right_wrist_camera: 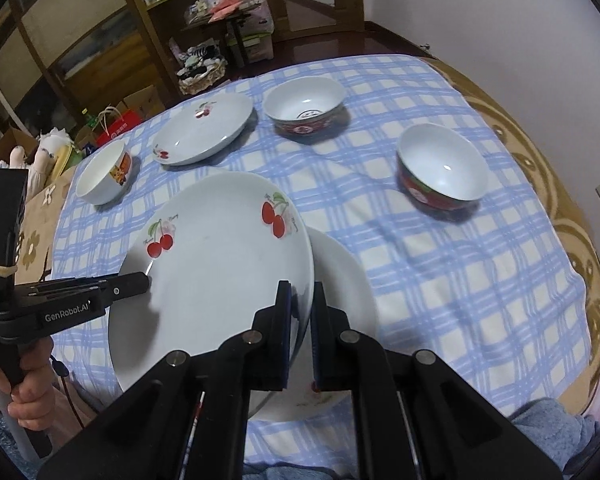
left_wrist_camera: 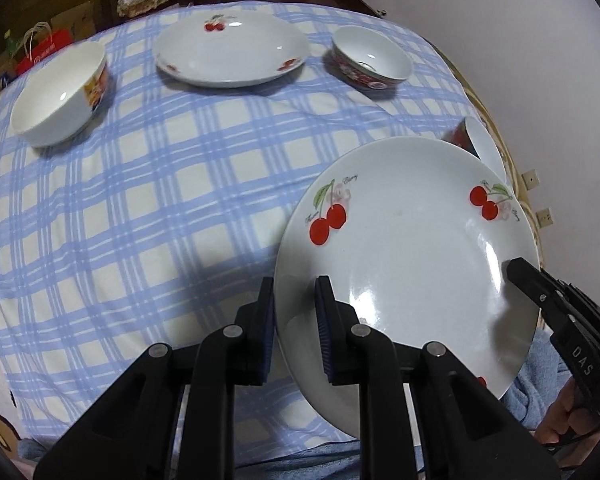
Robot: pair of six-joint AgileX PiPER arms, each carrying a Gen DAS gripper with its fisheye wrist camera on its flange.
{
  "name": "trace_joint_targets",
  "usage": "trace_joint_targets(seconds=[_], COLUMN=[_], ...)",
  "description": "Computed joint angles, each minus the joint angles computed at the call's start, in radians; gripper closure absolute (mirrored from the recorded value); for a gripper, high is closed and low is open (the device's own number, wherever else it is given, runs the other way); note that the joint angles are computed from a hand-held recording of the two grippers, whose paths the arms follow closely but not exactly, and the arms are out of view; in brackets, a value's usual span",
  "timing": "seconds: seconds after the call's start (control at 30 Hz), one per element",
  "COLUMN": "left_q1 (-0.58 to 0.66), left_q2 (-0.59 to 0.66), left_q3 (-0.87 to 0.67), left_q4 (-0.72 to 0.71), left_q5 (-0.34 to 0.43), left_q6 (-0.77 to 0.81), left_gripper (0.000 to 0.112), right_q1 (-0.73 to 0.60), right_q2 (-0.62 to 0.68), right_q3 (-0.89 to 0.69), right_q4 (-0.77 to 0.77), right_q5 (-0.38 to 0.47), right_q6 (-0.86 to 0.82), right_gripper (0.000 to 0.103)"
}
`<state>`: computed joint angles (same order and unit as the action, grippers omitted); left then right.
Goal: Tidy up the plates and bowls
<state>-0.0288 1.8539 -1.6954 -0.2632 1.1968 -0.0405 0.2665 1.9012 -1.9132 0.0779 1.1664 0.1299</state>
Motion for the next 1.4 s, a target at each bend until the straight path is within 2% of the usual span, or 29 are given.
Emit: trace_joint_targets(seconds=[0.3,0.53,0.8,0.97,1.4], left_q1=[-0.076,-0.101,-0.129,-0.139,-0.159], left_q2=[0.014,0.037,0.062,0.090,0.134], left_q3=[-0.025,-0.013,0.001,-0.011,-0.028], left_q4=[0.073,0.098,0.132,0.161,0.192], left_q5=[-0.012,-0.021,-0.025,-0.010,-0.003], left_q6=[-0.059,-0.081,-0.096,-0.112,-0.143], left_gripper=[0.094,0.094,0.094,0.094,0.094], right_q1=[-0.074,-0.117,-0.117,-0.072,-0.042], right_q2=[-0.060,-0.026,0.014,0.069,0.120], right_q3=[0.131,0.141,0.143,0.074,0.025], right_q4=[0.080,0.135,0.116,0.026,-0.058], right_q5=[-0.069,-0.067,-0.041,-0.001,0.030], right_q6=[-0.037,-0.068,-0.052,-0.062,-0.043], right_gripper=[0.094,0.094,0.093,0.091,0.089])
